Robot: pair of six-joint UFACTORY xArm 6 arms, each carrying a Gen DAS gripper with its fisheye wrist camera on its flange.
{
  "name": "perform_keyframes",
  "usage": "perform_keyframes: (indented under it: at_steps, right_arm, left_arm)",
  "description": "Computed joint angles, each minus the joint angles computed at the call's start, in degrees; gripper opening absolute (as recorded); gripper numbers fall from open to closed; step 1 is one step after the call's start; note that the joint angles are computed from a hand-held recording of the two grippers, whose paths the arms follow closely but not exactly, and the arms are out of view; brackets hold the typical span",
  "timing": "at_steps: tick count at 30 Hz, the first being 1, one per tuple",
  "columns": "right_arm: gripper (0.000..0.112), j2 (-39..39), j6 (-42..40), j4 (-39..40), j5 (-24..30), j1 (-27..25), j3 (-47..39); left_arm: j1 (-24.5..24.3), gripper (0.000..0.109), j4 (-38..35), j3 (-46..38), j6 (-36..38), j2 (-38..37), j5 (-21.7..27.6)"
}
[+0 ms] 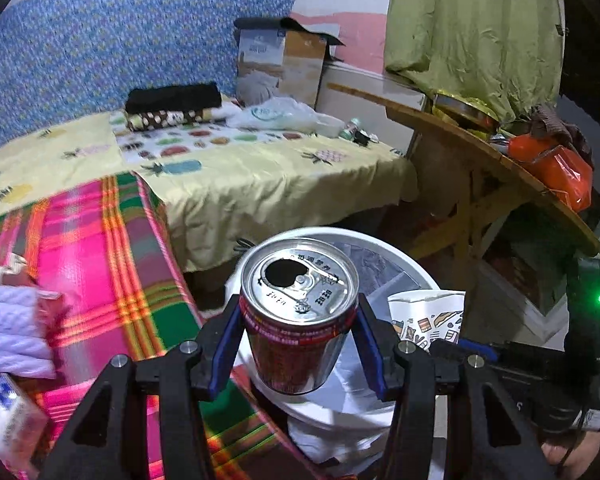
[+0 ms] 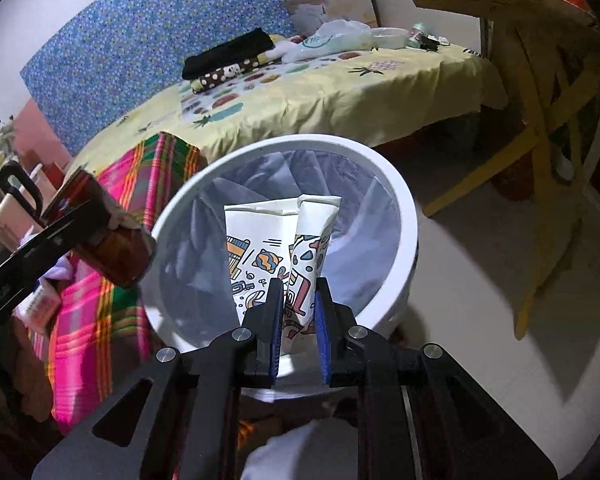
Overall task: Collect trash
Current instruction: 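Carry the can and wrapper over the wastebasket and open both grippers, then move both grippers back over the table toward the remaining trash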
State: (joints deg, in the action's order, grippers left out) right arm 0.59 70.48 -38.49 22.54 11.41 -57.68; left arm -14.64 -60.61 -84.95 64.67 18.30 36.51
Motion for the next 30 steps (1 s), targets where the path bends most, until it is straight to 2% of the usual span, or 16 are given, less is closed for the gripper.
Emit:
perform_keyframes:
  at_steps: [11, 14, 18, 23, 30]
  right_arm:
    - [0.016, 0.0, -6.4, 4.6, 0.7, -0.3, 0.3]
    - [0.019, -0.9, -4.0, 1.8, 0.7, -0.3, 0.9]
    - [0.038, -1.2, -2.1, -0.6, 0.3, -0.2, 0.8]
    - [0.040, -2.1, -0.3, -3.1, -1.2, -0.1, 1.2]
    - [0.040, -2.2, 0.9, -5.3, -3.5, 1.2, 1.1]
  left_arm:
    - [-1.1, 0.055, 4.5, -3.4, -4.6, 3.5, 3.1]
    - [-0.9, 0.059, 4.3, -4.0, -4.3, 3.9, 3.5]
    - [-0.7, 0.063, 2.3, -3.1, -2.3, 2.9, 2.9]
    - [0.4, 0.063, 1.6, -1.3, -2.3, 1.1, 3.3]
    - [1.9, 0.063, 1.0, 3.7, -1.5, -3.0, 0.1]
